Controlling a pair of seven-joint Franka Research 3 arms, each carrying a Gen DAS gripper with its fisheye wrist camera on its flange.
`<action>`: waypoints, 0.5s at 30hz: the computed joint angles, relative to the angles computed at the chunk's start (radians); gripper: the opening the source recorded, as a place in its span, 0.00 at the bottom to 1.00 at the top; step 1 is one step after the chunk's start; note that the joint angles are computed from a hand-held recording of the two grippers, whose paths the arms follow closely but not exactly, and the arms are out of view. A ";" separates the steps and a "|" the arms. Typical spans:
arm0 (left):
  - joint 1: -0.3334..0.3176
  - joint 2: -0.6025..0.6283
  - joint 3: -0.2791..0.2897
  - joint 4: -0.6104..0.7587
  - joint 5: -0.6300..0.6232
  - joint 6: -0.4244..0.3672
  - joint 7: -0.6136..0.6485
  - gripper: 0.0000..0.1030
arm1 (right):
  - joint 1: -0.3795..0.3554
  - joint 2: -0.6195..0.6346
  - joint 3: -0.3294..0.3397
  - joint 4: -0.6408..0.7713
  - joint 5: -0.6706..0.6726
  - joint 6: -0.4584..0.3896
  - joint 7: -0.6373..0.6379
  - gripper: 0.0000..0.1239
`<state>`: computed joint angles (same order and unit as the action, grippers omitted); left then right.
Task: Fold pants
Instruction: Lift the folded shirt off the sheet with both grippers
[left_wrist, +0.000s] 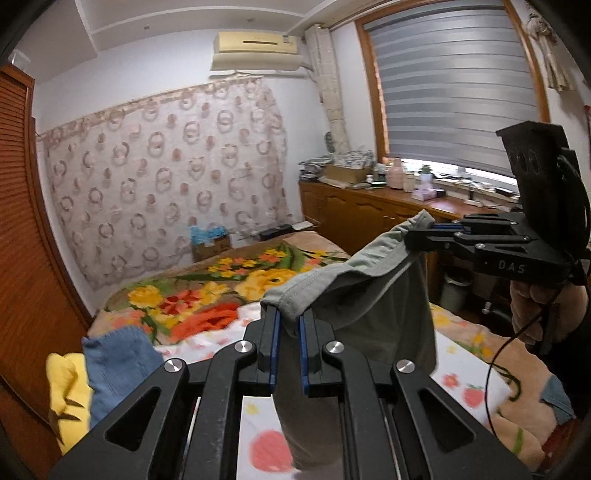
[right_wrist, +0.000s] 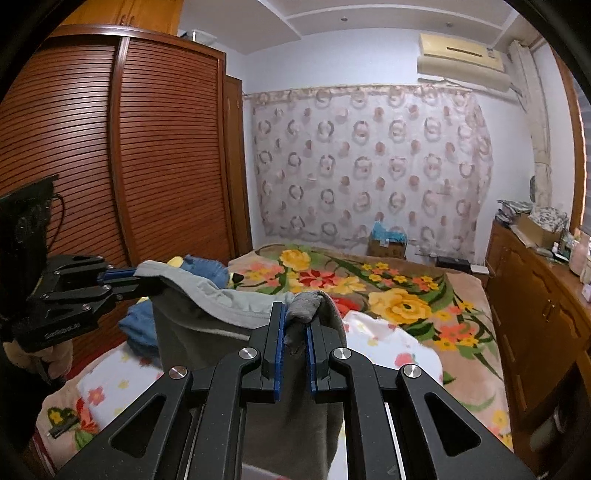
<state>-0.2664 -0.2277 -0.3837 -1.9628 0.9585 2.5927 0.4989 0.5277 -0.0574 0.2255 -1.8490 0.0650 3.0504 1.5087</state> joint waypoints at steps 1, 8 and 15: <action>0.011 0.007 0.003 0.018 0.018 -0.001 -0.009 0.09 | -0.008 0.039 0.005 0.060 -0.043 -0.018 0.032 0.08; 0.021 0.004 0.039 0.018 -0.014 0.010 0.064 0.09 | 0.065 0.213 -0.057 0.294 -0.206 -0.079 0.160 0.08; 0.015 -0.058 0.039 -0.183 -0.121 0.053 0.064 0.09 | 0.097 0.240 -0.055 0.218 -0.093 -0.154 0.077 0.08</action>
<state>-0.2511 -0.2856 -0.3450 -2.1460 0.8380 2.6460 0.5633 0.6243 0.1824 0.1701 -1.6309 -0.0281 2.8965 1.5860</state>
